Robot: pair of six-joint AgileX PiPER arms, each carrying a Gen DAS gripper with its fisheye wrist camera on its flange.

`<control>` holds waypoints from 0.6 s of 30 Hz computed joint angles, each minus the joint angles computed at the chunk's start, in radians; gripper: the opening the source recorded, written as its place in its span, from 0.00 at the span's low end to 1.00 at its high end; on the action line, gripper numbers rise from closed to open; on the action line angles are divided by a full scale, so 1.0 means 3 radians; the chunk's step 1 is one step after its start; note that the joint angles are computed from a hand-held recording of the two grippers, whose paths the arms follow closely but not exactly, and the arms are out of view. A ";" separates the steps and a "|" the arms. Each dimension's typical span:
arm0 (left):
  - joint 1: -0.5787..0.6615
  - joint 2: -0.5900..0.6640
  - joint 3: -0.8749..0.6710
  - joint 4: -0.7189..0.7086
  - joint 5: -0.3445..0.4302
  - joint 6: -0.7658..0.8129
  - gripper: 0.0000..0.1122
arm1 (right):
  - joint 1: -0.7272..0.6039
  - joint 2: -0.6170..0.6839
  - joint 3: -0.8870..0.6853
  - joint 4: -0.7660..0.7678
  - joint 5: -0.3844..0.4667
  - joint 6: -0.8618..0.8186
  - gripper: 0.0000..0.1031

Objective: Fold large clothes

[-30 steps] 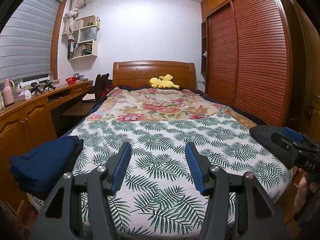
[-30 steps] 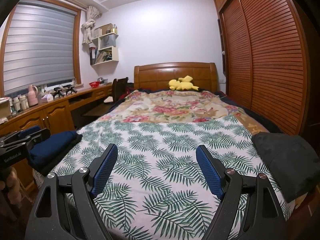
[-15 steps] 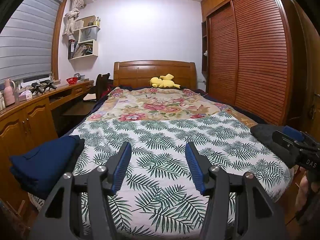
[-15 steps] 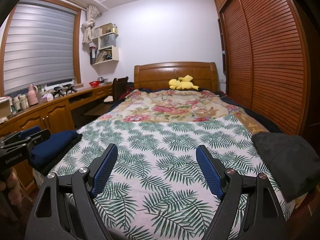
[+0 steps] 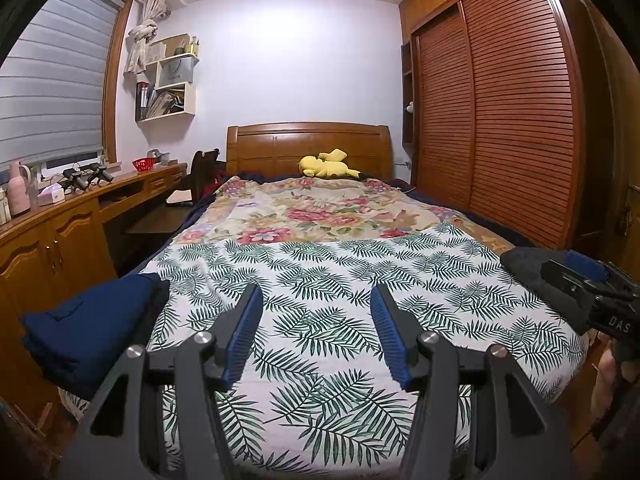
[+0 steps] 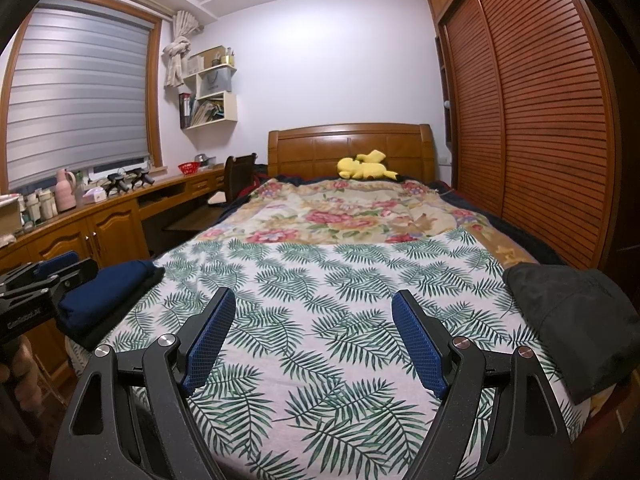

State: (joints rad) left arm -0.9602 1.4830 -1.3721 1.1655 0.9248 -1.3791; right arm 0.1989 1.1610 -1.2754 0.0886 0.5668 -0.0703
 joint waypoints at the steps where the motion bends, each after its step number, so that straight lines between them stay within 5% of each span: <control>1: 0.0000 0.0000 -0.0008 -0.0005 0.0005 0.0010 0.49 | 0.0004 -0.0005 0.0003 -0.0010 0.0000 0.0009 0.80; 18: -0.0029 -0.0019 -0.0007 0.0008 0.0039 0.0020 0.49 | 0.0011 -0.0026 0.0033 -0.0020 -0.0012 0.0030 0.80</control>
